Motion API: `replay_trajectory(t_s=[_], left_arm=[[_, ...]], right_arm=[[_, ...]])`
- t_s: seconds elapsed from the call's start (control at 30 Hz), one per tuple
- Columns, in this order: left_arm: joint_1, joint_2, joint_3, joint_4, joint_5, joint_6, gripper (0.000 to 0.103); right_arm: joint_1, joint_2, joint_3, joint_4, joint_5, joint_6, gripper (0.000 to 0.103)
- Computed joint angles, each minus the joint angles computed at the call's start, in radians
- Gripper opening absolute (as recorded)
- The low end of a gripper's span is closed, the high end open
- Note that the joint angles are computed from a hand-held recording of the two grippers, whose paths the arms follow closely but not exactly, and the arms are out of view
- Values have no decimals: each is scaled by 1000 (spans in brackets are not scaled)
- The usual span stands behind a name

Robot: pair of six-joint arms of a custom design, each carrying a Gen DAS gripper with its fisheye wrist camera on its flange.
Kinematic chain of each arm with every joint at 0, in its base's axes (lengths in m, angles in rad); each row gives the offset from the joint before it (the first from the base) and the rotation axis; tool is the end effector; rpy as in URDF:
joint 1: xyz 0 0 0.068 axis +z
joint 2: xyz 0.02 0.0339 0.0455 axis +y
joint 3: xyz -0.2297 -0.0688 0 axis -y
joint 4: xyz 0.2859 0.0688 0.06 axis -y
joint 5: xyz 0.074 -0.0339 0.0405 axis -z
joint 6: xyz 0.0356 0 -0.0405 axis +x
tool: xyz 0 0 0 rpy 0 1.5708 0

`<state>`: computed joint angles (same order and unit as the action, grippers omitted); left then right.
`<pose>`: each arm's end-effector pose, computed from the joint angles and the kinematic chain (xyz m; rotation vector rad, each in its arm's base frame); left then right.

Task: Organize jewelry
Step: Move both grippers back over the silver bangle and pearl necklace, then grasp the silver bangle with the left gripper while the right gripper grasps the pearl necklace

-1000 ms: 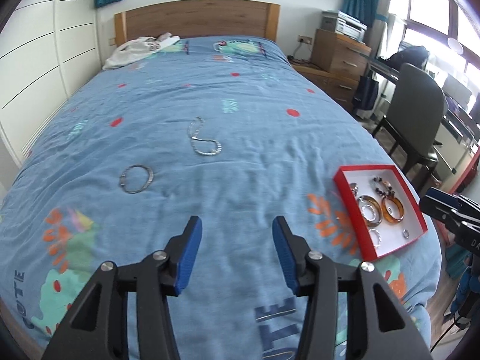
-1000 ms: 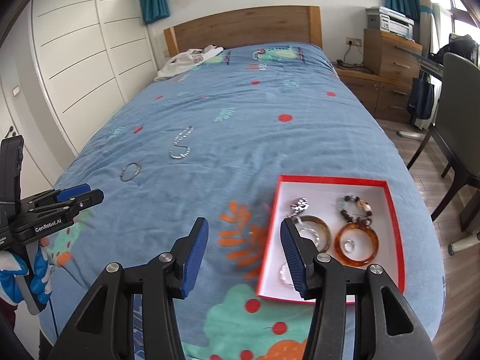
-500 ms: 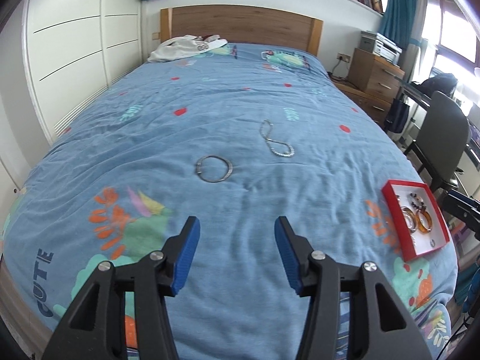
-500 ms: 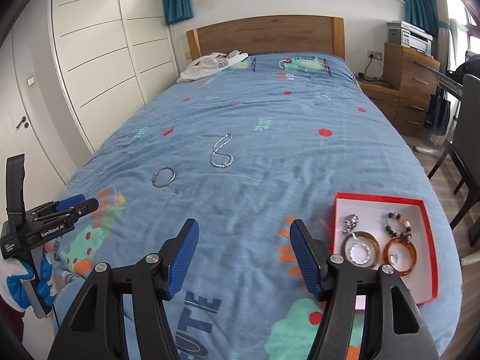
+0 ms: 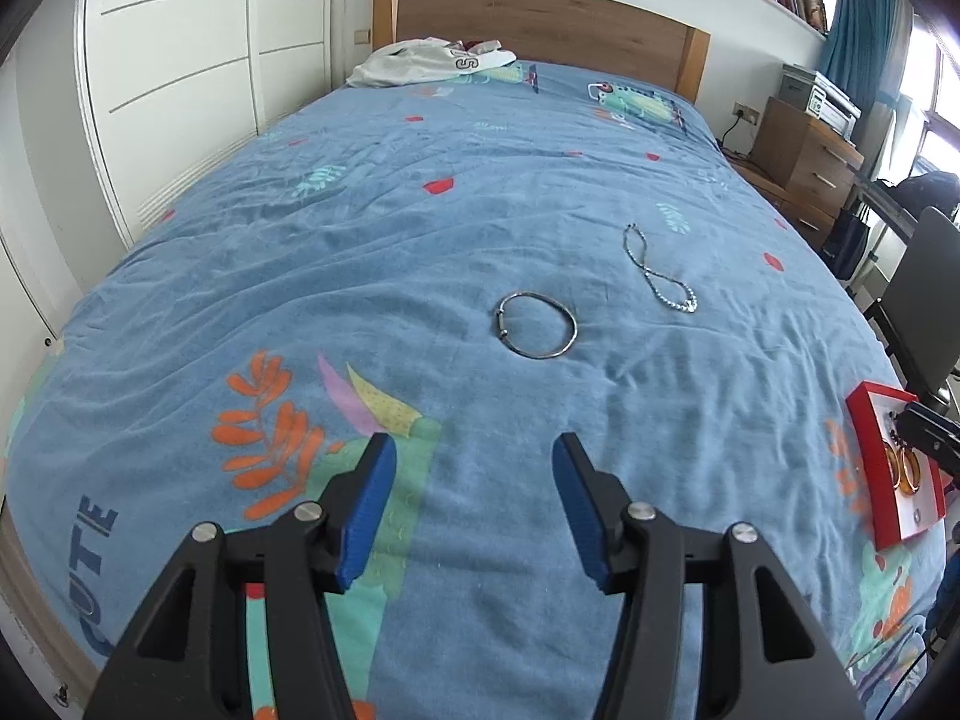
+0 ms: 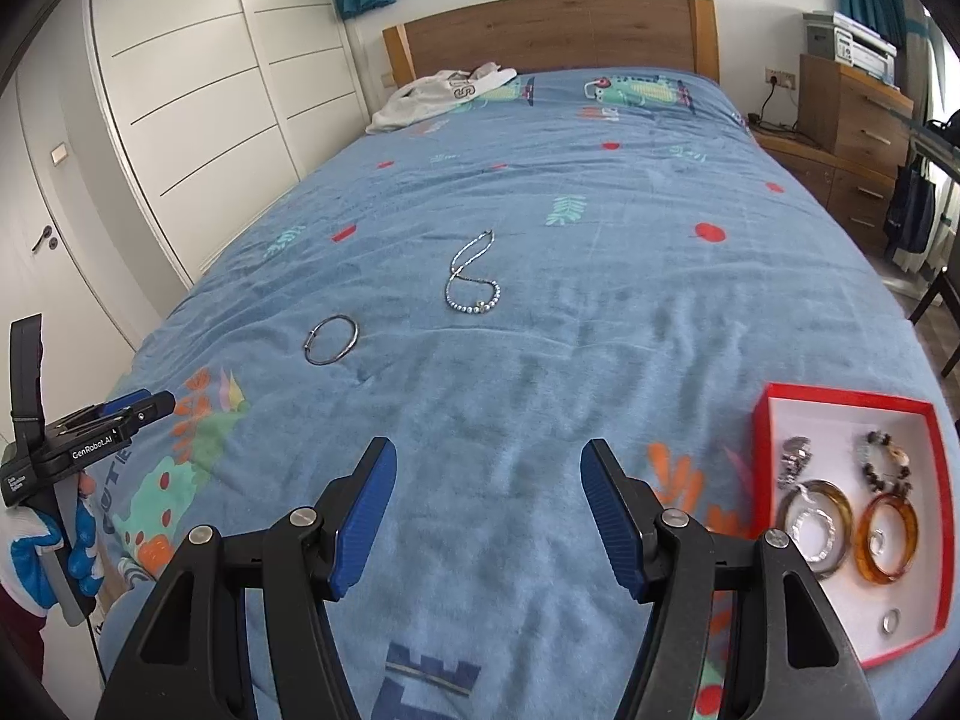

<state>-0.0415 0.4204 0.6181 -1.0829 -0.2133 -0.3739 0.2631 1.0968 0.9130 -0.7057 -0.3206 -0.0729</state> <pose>0.1479 0.0014 0.2380 -0.4932 2.3796 0.0757 0.2627 0.0824 0.2409 -0.5487 2.3947 0.4773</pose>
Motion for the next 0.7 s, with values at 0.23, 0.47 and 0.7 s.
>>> replay_trajectory(t_s=[0.23,0.47,0.7], left_arm=[[111,251,-21,250,128,84,53],[174,577,57,473,186,117,53],[192,861,174,611,210,130,53]], right_arm=[[89,279,134,110,22,25,63],[133,589,368,165,26,30,65],[155,895,676,150,35,9,66]])
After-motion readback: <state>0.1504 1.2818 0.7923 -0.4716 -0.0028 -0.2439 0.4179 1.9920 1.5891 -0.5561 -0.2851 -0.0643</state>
